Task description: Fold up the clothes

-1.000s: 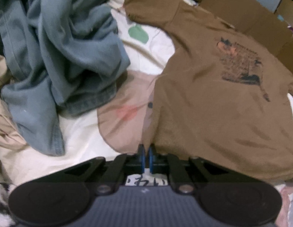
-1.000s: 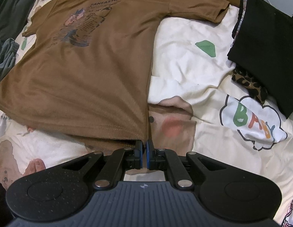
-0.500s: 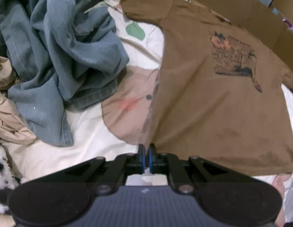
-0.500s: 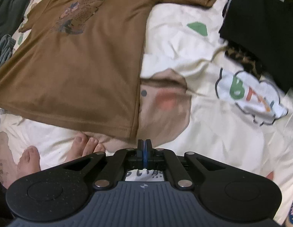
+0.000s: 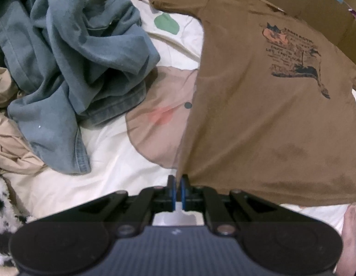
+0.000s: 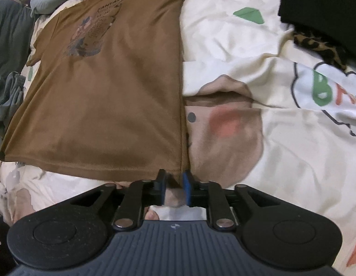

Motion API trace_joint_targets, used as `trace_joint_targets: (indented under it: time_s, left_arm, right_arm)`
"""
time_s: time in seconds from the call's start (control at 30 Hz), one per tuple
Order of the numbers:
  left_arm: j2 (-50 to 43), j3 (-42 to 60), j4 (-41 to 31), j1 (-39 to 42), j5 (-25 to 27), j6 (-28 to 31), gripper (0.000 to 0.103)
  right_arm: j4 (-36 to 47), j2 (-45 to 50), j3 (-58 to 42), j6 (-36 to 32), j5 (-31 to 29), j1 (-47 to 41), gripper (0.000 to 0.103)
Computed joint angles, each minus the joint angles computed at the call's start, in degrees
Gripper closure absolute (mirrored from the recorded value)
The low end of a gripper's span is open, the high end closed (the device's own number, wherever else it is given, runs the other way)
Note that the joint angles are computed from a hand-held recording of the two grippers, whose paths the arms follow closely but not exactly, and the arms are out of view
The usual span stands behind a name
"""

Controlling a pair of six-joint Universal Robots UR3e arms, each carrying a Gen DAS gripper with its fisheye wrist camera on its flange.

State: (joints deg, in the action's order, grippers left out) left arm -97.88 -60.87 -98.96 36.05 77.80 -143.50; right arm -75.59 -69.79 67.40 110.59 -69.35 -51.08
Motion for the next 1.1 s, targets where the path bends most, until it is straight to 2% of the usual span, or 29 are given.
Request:
trace_joint_targets:
  time_s: [0.1, 0.33, 0.37, 0.43, 0.53, 0.87, 0.97, 1.1]
  left_arm:
    - [0.02, -0.07, -0.03, -0.14, 0.16, -0.03, 0.098]
    - [-0.22, 0.38, -0.31, -0.31, 0.12, 0.59, 0.098]
    - [-0.23, 0.45, -0.38, -0.23, 0.02, 0.79, 0.098]
    - [-0.27, 0.70, -0.71, -0.09, -0.01, 1.08, 0.098]
    - [-0.82, 2.43, -1.85, -0.22, 0.01, 1.15, 0.098]
    - [-6.35, 17.03, -10.93, -0.18, -1.47, 2.72, 0.098]
    - [-7.76, 20.65, -14.18, -0.02, -1.70, 3.61, 0.098]
    - [-7.42, 18.94, -13.87, -0.25, -1.16, 3.11, 0.098]
  right_arm:
    - [-2.82, 0.20, 1.23, 2.11, -1.22, 1.30, 0.082]
    - [-3.77, 1.73, 1.37, 3.91, -1.83, 1.86, 0.081]
    - [-3.27, 1.96, 1.18, 3.96, -1.85, 1.90, 0.081]
    - [-1.91, 2.47, 0.57, 3.74, -2.19, 2.07, 0.096]
    - [-0.52, 2.29, -0.38, 2.82, -2.23, 2.06, 0.097]
    - [13.17, 6.20, -17.14, 0.69, -0.84, -0.17, 0.098]
    - [14.60, 6.97, -19.44, 0.18, -1.12, -0.50, 0.098]
    - [10.39, 6.41, -16.04, 1.91, -2.21, 0.13, 0.098]
